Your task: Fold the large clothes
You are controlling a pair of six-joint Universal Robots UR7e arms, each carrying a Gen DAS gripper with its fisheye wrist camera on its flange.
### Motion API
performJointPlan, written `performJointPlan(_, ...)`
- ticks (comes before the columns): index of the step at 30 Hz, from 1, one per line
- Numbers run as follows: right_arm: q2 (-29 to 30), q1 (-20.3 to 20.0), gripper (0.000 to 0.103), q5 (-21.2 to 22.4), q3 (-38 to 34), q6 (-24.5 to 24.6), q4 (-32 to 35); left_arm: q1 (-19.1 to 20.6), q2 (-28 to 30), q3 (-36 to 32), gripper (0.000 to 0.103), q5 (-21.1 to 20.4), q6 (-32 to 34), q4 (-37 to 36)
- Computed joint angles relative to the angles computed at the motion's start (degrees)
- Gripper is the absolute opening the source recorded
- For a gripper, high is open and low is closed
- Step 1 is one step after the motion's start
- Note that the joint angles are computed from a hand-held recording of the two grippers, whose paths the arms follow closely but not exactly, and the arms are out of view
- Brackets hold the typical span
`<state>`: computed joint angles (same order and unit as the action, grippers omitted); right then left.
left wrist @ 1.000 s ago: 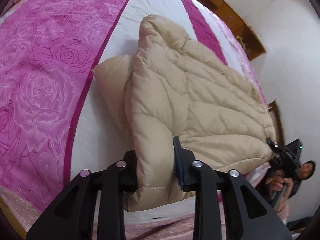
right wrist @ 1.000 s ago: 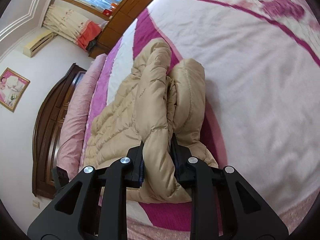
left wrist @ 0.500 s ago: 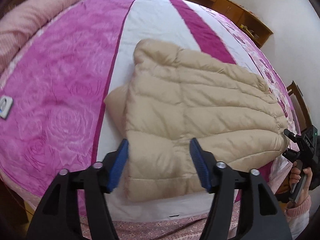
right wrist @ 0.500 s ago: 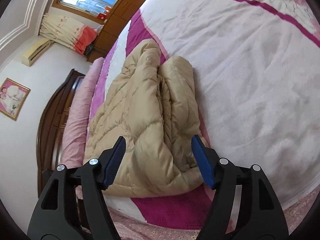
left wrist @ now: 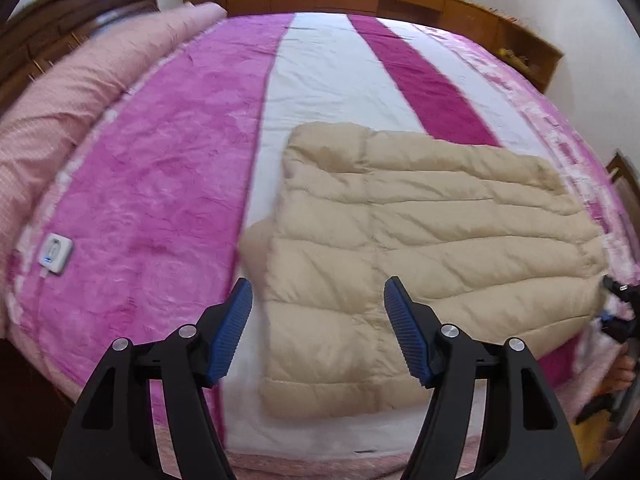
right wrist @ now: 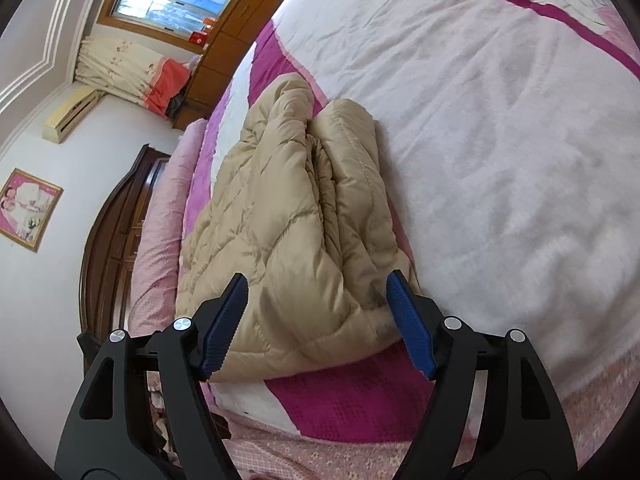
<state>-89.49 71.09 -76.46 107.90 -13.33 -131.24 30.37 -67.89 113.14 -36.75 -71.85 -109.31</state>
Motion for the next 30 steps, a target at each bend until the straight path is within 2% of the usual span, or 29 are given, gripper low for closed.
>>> performJointPlan(1, -0.5, -0.21, 0.072, 0.46, 0.4, 0.78, 0.12, 0.12, -0.17, 0.93, 0.066, -1.08, 3.56, -5.2)
performJointPlan(4, -2.02, -1.02, 0.073, 1.86, 2.31, 3.67, -1.08, 0.81, 2.04, 1.05, 0.066, -3.27, 11.23, -14.37)
performJointPlan(12, -0.94, 0.85, 0.079, -2.32, 2.51, 3.78, -2.28, 2.85, 10.52, -1.94, 0.066, -9.05, 24.93, -27.98)
performJointPlan(15, 0.84, 1.8, 0.08, -3.82, 1.92, 3.96, -2.92, 3.88, 13.18, -3.47, 0.066, -10.73, 27.19, -28.42)
performJointPlan(18, 1.82, 2.3, 0.079, -4.2, 2.17, 3.86, -4.27, 4.38, 15.04, -4.28, 0.063, -10.63, 27.07, -26.43)
performJointPlan(20, 1.54, 2.47, 0.067, -4.53, 2.98, 3.81, -5.87, 4.35, 15.68, -4.54, 0.06, -10.09, 27.1, -25.1)
performJointPlan(21, 1.4, 2.54, 0.057, -4.64, 3.3, 3.7, -6.45, 4.4, 16.07, -4.76, 0.06, -9.95, 26.97, -24.4)
performJointPlan(22, 0.97, 2.49, 0.048, -4.22, 3.72, 3.39, -6.99, 4.43, 16.25, -4.77, 0.059, -9.93, 26.97, -24.24)
performJointPlan(25, -0.45, 2.48, 0.029, -1.72, 4.53, 2.33, -7.42, 4.55, 16.99, -5.18, 0.059, -9.82, 26.77, -23.07)
performJointPlan(28, -1.69, 3.84, 0.023, 0.99, 4.52, -0.02, -7.02, 4.46, 17.34, -5.47, 0.059, -9.49, 26.29, -21.74)
performJointPlan(30, -2.05, 6.12, 0.022, 1.43, 3.89, -2.82, -6.31, 4.53, 17.31, -5.34, 0.058, -9.41, 26.33, -21.51)
